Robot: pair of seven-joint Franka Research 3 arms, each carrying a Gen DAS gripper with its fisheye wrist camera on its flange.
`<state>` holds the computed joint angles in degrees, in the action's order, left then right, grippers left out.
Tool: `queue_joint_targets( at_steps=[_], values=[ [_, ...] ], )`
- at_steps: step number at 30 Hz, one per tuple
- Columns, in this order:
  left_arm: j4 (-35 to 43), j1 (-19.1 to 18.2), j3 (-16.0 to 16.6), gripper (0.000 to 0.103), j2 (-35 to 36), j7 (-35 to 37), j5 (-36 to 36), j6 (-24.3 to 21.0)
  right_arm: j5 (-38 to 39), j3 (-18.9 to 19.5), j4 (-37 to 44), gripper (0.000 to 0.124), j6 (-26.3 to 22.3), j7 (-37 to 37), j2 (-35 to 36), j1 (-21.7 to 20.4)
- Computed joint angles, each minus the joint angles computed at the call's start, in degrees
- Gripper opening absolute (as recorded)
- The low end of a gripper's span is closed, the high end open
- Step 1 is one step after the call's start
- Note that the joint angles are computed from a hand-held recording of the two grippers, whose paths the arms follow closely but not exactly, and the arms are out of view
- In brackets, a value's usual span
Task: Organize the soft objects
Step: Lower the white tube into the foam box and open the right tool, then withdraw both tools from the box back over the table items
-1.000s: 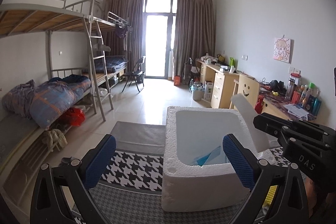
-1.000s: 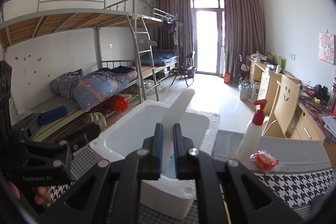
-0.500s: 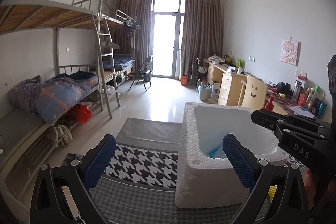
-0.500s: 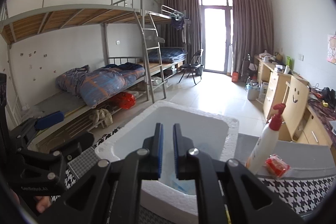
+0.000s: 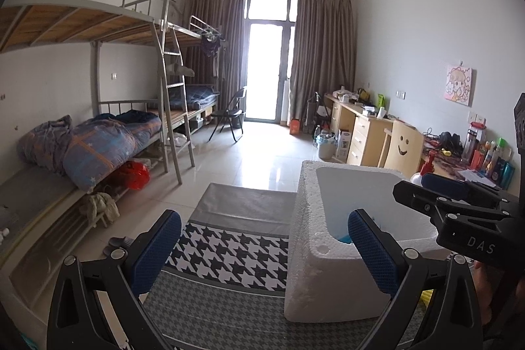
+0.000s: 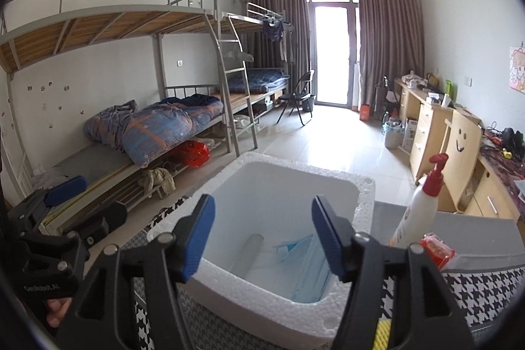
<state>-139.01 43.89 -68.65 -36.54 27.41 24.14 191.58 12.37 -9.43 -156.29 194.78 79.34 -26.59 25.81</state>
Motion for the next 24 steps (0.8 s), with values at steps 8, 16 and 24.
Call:
queue_joint_targets(
  at_steps=[8,16,24],
  values=[
    [-0.3,-2.8,1.9,0.102,0.7,0.9,0.4,-0.2,0.8,1.4,-1.2,0.087,1.7,0.6,-1.4,-1.3],
    [-2.0,-5.8,4.2,0.102,0.4,0.8,-1.0,0.2,0.6,3.2,-3.4,0.093,3.5,2.7,-3.9,-3.4],
    [-2.2,-8.2,5.1,0.102,-0.3,1.2,-0.8,-0.8,1.7,6.1,-6.0,0.093,4.0,3.4,-7.2,-6.2]
  ],
)
